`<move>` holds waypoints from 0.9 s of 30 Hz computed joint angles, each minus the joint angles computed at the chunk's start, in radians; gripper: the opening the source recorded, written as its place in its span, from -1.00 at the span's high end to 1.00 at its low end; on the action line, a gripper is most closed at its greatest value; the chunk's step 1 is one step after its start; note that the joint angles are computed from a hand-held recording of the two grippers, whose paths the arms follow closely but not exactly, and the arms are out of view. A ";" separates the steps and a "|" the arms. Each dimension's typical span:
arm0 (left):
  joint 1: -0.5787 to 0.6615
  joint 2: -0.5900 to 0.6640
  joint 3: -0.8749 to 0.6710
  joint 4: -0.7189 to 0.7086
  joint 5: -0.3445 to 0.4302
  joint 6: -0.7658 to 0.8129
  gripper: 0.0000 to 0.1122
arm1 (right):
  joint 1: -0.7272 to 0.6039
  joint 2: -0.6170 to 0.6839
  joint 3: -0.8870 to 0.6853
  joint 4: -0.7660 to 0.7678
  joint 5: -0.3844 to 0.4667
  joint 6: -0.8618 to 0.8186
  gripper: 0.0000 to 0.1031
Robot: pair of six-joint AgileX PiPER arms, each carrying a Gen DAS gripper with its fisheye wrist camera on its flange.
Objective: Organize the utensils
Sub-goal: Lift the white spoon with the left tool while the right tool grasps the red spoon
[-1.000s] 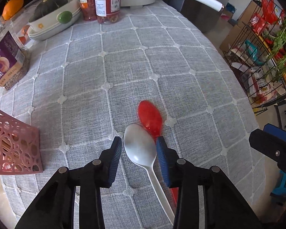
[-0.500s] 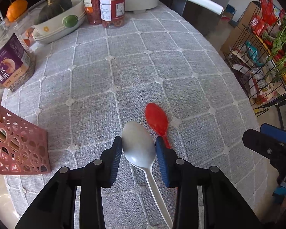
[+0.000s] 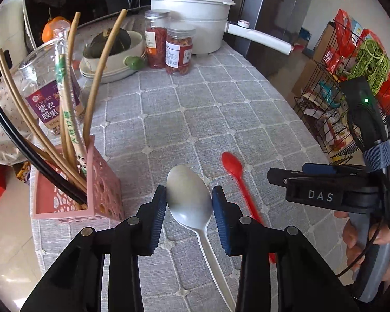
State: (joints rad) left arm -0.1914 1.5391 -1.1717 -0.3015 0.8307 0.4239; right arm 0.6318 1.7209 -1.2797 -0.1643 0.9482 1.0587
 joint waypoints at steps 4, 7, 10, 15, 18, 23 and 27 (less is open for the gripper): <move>0.070 -0.050 0.029 -0.046 0.019 0.097 0.32 | 0.008 0.074 -0.065 0.015 0.011 -0.015 -0.50; 0.121 -0.074 0.038 -0.084 0.044 0.161 0.32 | 0.010 0.138 -0.124 0.026 0.026 -0.028 -0.50; 0.170 -0.095 0.047 -0.115 0.066 0.219 0.32 | 0.010 0.201 -0.190 0.035 0.049 -0.051 -0.49; 0.239 -0.106 0.054 -0.155 0.096 0.295 0.32 | 0.025 0.300 -0.323 0.008 0.138 -0.082 -0.48; 0.272 -0.109 0.052 -0.178 0.116 0.330 0.32 | 0.029 0.344 -0.387 -0.005 0.175 -0.098 -0.40; 0.308 -0.106 0.040 -0.206 0.146 0.364 0.32 | 0.002 0.364 -0.407 0.014 0.168 -0.087 -0.32; 0.333 -0.104 0.030 -0.227 0.166 0.388 0.32 | -0.004 0.365 -0.410 -0.004 0.169 -0.081 -0.07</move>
State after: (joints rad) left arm 0.1420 1.4356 -1.1414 -0.5288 0.9970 0.8117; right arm 0.6275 2.0861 -1.6896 -0.1687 1.1170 0.9777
